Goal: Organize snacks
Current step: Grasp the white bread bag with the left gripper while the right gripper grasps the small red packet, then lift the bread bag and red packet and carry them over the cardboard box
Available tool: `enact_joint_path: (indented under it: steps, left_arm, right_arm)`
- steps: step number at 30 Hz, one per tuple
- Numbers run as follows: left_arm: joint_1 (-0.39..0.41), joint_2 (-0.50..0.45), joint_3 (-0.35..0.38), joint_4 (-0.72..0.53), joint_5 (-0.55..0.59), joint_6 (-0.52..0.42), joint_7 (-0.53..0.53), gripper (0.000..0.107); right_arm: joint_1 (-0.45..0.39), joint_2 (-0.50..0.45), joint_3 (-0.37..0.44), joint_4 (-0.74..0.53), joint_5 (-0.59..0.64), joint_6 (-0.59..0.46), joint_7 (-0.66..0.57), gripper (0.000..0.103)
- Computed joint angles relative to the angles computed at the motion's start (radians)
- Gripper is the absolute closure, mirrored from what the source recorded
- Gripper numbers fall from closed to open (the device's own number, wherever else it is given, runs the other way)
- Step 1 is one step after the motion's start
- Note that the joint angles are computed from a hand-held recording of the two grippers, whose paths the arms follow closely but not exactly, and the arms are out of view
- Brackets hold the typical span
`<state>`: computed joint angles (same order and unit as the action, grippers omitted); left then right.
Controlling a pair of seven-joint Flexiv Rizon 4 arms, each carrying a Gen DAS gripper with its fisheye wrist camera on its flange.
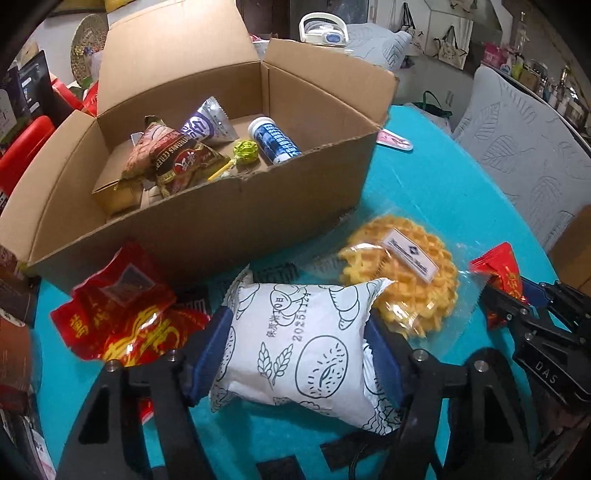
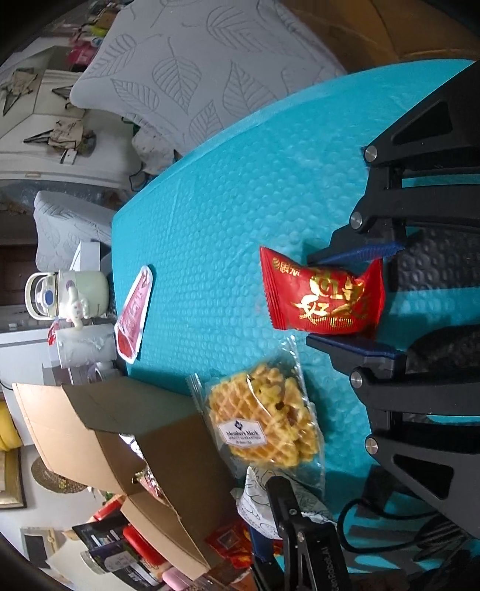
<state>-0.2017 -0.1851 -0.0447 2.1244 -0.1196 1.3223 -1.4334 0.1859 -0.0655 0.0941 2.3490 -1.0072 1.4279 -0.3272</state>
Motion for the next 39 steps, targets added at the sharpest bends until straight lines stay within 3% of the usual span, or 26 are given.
enact_joint_path:
  steps: [9, 22, 25, 27, 30, 34, 39]
  left_arm:
    - [-0.013, 0.106, -0.016, 0.108, -0.054, -0.018, 0.055, 0.037]
    - [-0.036, 0.233, -0.006, 0.219, -0.018, -0.051, 0.007, 0.037]
    - [-0.03, 0.246, -0.011, 0.233, 0.045, -0.042, -0.027, 0.036]
    - [-0.026, 0.234, -0.015, 0.223, 0.072, -0.053, -0.033, 0.029]
    - [-0.004, 0.214, -0.023, 0.183, 0.238, -0.1, -0.145, 0.024]
    - [-0.016, 0.2, -0.011, 0.214, 0.169, -0.03, -0.093, 0.017]
    - [-0.031, 0.183, -0.008, 0.261, 0.004, 0.047, 0.03, 0.009]
  right_arm:
    - [0.001, 0.06, 0.04, 0.062, 0.041, 0.009, -0.015, 0.068]
    - [-0.002, 0.168, 0.123, 0.175, 0.117, 0.031, -0.034, 0.068]
    - [-0.005, 0.189, 0.142, 0.191, 0.134, 0.029, -0.036, 0.068]
    - [-0.006, 0.198, 0.152, 0.197, 0.144, 0.024, -0.035, 0.068]
    - [-0.003, 0.207, 0.162, 0.205, 0.169, 0.015, -0.042, 0.068]
    - [-0.004, 0.208, 0.17, 0.204, 0.17, 0.009, -0.034, 0.068]
    - [-0.008, 0.206, 0.174, 0.202, 0.144, 0.006, -0.011, 0.068]
